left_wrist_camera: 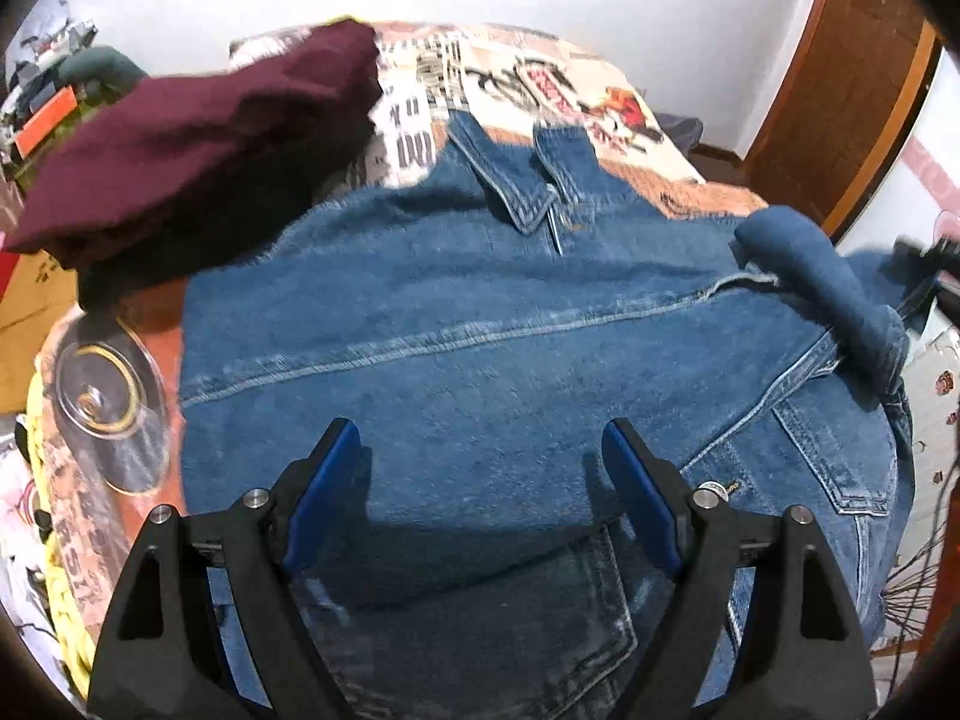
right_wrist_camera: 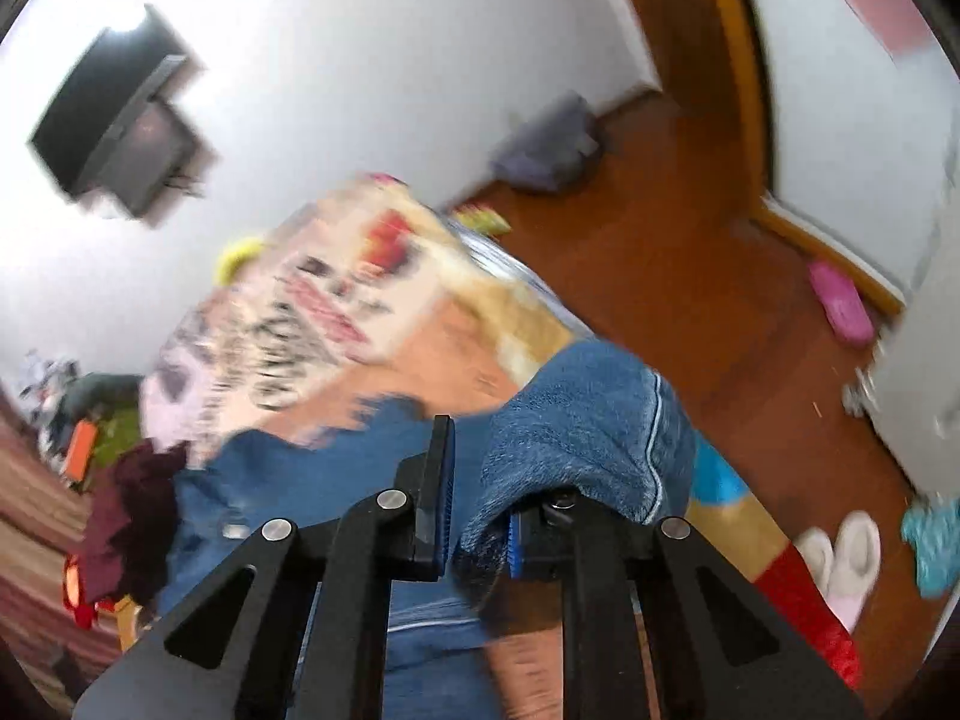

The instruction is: Fold large clothes

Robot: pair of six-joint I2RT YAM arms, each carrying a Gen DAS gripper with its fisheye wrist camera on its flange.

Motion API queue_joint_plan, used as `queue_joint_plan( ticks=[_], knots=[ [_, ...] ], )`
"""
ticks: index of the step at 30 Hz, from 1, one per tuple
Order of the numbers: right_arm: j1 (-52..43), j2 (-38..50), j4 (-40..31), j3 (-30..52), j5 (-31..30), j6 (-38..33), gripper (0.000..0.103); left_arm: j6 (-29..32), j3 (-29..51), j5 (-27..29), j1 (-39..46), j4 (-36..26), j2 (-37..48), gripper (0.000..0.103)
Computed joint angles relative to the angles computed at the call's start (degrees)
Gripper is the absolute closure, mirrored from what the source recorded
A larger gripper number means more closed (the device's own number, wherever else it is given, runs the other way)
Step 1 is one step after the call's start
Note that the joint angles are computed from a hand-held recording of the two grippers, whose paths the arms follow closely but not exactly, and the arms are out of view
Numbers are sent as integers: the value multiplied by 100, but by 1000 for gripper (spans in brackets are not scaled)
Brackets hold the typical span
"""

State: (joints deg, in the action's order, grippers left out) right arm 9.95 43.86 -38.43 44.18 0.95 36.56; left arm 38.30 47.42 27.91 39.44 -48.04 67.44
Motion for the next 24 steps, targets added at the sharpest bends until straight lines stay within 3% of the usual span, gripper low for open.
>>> queue_joint_plan(
  ticks=[7,10,14,18,21,24],
  knots=[
    [2896,670,-86,1662,1647,41,91,577,607,751,924,-615,133,21],
    [3771,1326,61,2184,1845,-21,91,950,895,1132,1463,-913,265,21],
    [4233,2255,539,2351,1410,54,91,1416,1304,1437,2127,-1256,558,21],
    [4389,3429,962,2427,451,153,91,1924,1655,1572,2766,-1611,947,21],
    [4486,4289,824,2705,-206,110,88,2117,1734,1518,3070,-1644,1139,21],
    [4724,5032,440,3019,-235,-76,88,2245,1740,1369,3236,-1737,1405,21]
  ],
)
